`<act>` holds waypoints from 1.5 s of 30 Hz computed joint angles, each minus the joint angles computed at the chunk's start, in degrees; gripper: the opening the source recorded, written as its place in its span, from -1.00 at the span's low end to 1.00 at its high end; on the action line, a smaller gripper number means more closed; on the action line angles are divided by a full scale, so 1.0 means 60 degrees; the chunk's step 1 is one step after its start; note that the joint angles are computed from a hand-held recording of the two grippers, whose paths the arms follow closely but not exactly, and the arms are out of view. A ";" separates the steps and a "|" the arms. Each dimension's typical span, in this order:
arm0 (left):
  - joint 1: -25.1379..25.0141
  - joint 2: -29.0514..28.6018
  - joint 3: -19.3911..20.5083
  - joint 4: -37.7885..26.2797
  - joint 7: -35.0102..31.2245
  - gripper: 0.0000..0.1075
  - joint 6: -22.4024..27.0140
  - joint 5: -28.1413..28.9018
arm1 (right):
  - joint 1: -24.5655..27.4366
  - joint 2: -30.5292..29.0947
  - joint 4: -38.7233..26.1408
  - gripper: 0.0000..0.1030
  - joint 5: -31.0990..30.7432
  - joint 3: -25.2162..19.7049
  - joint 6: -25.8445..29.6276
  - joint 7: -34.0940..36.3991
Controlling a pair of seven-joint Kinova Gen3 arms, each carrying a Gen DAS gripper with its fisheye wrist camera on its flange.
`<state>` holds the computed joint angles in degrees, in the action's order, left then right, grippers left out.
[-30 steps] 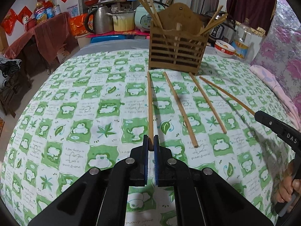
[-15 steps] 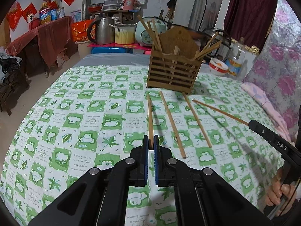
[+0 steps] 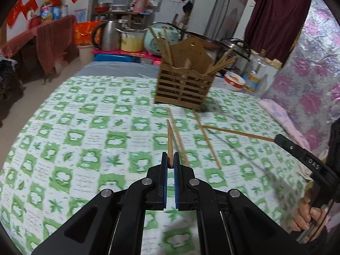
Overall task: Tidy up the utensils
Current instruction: 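Lift both chopsticks over the wooden holder and open both tools to drop them in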
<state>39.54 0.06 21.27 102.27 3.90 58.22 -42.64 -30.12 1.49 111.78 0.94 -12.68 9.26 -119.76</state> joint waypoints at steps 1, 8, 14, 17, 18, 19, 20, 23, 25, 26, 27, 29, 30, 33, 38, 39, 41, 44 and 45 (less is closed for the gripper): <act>-0.0004 0.0035 -0.0028 -0.0051 -0.0042 -0.90 0.0014 0.0056 | -0.0109 -0.0071 0.0025 -0.87 0.0137 0.0109 -0.0037 -0.0153; -0.0384 0.0098 -0.0376 -0.0769 -0.1466 -0.90 0.0158 0.1070 | 0.0067 -0.0001 -0.0614 -0.87 -0.0194 -0.0111 0.0559 0.0289; -0.0657 0.0499 -0.0597 -0.2136 -0.2941 -0.90 0.0963 0.1520 | -0.0100 0.0261 -0.1947 -0.88 0.0252 0.0017 0.1741 0.0443; -0.0587 0.0789 -0.0753 -0.2936 -0.3573 -0.90 0.1444 0.1523 | -0.0173 0.0375 -0.2525 -0.88 0.0427 0.0036 0.2206 0.0507; -0.0555 0.0888 -0.0815 -0.3224 -0.3792 -0.90 0.1598 0.1520 | -0.0176 0.0422 -0.2748 -0.88 0.0409 0.0033 0.2360 0.0607; -0.0512 0.0996 -0.0877 -0.3522 -0.4007 -0.90 0.1770 0.1504 | -0.0219 0.0445 -0.2889 -0.88 0.0479 0.0044 0.2460 0.0587; -0.0464 0.1074 -0.0947 -0.3752 -0.4165 -0.90 0.1896 0.1487 | -0.0270 0.0482 -0.3080 -0.88 0.0592 0.0055 0.2579 0.0577; -0.0358 0.1290 -0.1154 -0.4480 -0.4681 -0.90 0.2202 0.1458 | -0.0386 0.0599 -0.3580 -0.88 0.0790 0.0072 0.2879 0.0607; -0.0283 0.1468 -0.1288 -0.5009 -0.5012 -0.90 0.2423 0.1406 | -0.0507 0.0711 -0.3956 -0.88 0.1001 0.0102 0.3092 0.0563; -0.0237 0.1530 -0.1358 -0.5189 -0.5120 -0.90 0.2499 0.1398 | -0.0573 0.0776 -0.4143 -0.88 0.1126 0.0126 0.3185 0.0535; -0.0214 0.1620 -0.1434 -0.5442 -0.5282 -0.90 0.2596 0.1384 | -0.0644 0.0859 -0.4357 -0.88 0.1261 0.0155 0.3280 0.0504; -0.0119 0.1853 -0.1597 -0.6061 -0.5585 -0.90 0.2892 0.1244 | -0.0785 0.1011 -0.4741 -0.88 0.1509 0.0234 0.3408 0.0392; -0.0074 0.1933 -0.1693 -0.6304 -0.5709 -0.90 0.2981 0.1185 | -0.0856 0.1098 -0.4972 -0.88 0.1634 0.0286 0.3444 0.0314; 0.0025 0.2244 -0.2021 -0.7338 -0.6120 -0.90 0.3204 0.0945 | -0.0898 0.1356 -0.5614 -0.88 0.1653 0.0375 0.3437 0.0350; 0.0383 0.2800 -0.2691 -0.8786 -0.6559 -0.90 0.3168 0.0153 | -0.1594 0.1841 -0.6621 -0.88 0.2855 0.1058 0.3184 -0.0590; 0.0429 0.2875 -0.2833 -0.8895 -0.6567 -0.90 0.3063 0.0057 | -0.1722 0.1948 -0.6769 -0.88 0.3101 0.1201 0.3097 -0.0824; 0.0363 0.3020 -0.3079 -0.8942 -0.6531 -0.90 0.2691 0.0021 | -0.2012 0.2245 -0.7039 -0.88 0.3650 0.1600 0.2812 -0.1452; 0.0109 0.3047 -0.3373 -0.8191 -0.6191 -0.90 0.1857 0.0249 | -0.2400 0.2723 -0.7304 -0.88 0.4186 0.2143 0.2594 -0.2123; -0.0119 0.2965 -0.3284 -0.7752 -0.5983 -0.90 0.1469 0.0325 | -0.2531 0.2986 -0.7448 -0.88 0.4386 0.2313 0.2682 -0.2291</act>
<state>38.83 17.85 1.56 55.75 -32.00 67.03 -40.69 -45.30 19.41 67.09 27.26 1.19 25.36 -133.51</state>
